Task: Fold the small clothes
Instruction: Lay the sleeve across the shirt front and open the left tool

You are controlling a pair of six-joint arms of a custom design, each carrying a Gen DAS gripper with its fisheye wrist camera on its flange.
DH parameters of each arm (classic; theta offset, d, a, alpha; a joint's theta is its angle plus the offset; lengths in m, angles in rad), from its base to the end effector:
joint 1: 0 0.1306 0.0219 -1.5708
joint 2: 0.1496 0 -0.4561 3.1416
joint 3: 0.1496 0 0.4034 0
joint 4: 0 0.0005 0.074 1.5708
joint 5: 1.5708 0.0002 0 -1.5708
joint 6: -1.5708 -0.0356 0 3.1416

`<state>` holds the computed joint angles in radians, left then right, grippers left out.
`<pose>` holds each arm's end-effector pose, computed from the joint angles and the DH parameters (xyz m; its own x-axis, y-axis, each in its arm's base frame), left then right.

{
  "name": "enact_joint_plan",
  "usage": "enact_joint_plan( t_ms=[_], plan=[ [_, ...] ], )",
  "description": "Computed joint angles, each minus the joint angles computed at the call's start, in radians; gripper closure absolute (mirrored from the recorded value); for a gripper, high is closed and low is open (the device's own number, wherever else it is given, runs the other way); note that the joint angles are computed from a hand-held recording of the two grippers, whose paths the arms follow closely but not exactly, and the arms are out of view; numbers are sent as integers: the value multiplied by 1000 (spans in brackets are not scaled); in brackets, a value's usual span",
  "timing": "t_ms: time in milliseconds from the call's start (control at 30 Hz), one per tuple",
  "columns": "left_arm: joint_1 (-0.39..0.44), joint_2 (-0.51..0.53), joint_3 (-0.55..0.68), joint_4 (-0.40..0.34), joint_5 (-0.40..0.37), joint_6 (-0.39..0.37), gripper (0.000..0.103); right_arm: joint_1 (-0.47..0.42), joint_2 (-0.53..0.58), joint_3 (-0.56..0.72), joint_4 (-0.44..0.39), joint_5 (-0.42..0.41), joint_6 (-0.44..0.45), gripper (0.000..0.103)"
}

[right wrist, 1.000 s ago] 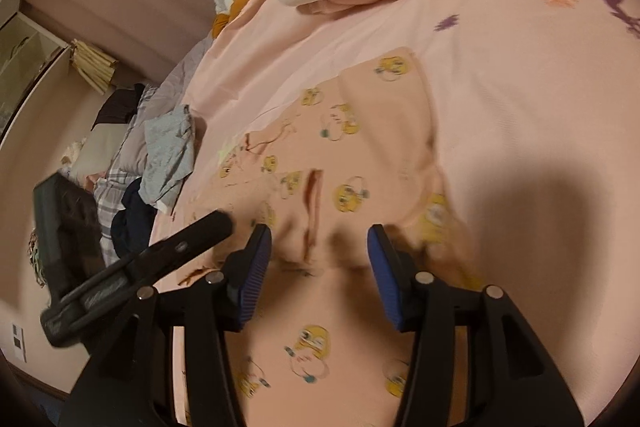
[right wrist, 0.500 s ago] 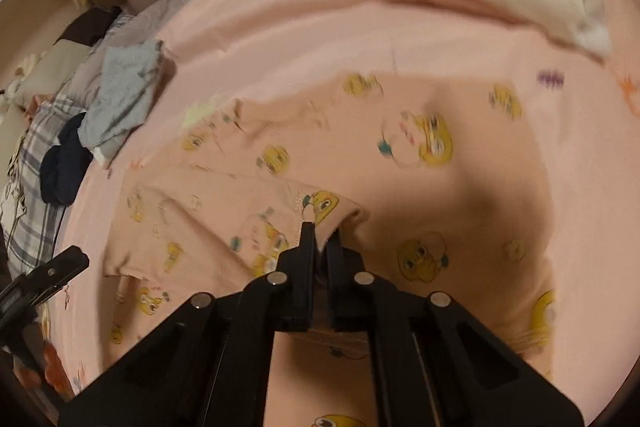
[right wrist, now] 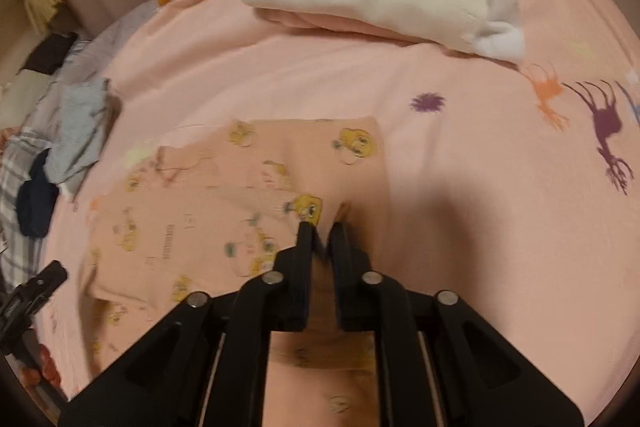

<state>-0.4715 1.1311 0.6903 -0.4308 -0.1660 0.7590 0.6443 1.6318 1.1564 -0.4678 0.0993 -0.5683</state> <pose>0.2932 -0.1434 0.3119 -0.7378 -0.3857 -0.5540 -0.2129 0.9118 -0.3512 0.4342 0.3211 0.3033 -0.8421 0.0372 -0.5381 -0.1162 0.9617 0.2484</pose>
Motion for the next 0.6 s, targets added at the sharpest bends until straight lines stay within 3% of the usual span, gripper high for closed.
enact_joint_plan(
  t_ms=[67,133,200,300,367,467,600],
  plan=[
    [-22,30,17,17,-4,-50,36,6,-31,-32,66,33,0,89],
    [-39,62,29,35,-5,-93,37,7,-48,-51,123,12,16,89],
    [-47,93,36,40,-3,-114,41,6,-31,-34,105,-30,42,89],
    [-44,139,38,38,5,-116,44,17,22,4,19,13,89,89],
    [-39,165,36,33,7,-113,44,26,60,23,-16,46,82,96],
    [-44,171,23,52,-5,-131,44,23,59,9,9,52,84,96],
    [-54,144,14,46,2,-118,44,70,32,15,-39,156,112,86]
  ],
)
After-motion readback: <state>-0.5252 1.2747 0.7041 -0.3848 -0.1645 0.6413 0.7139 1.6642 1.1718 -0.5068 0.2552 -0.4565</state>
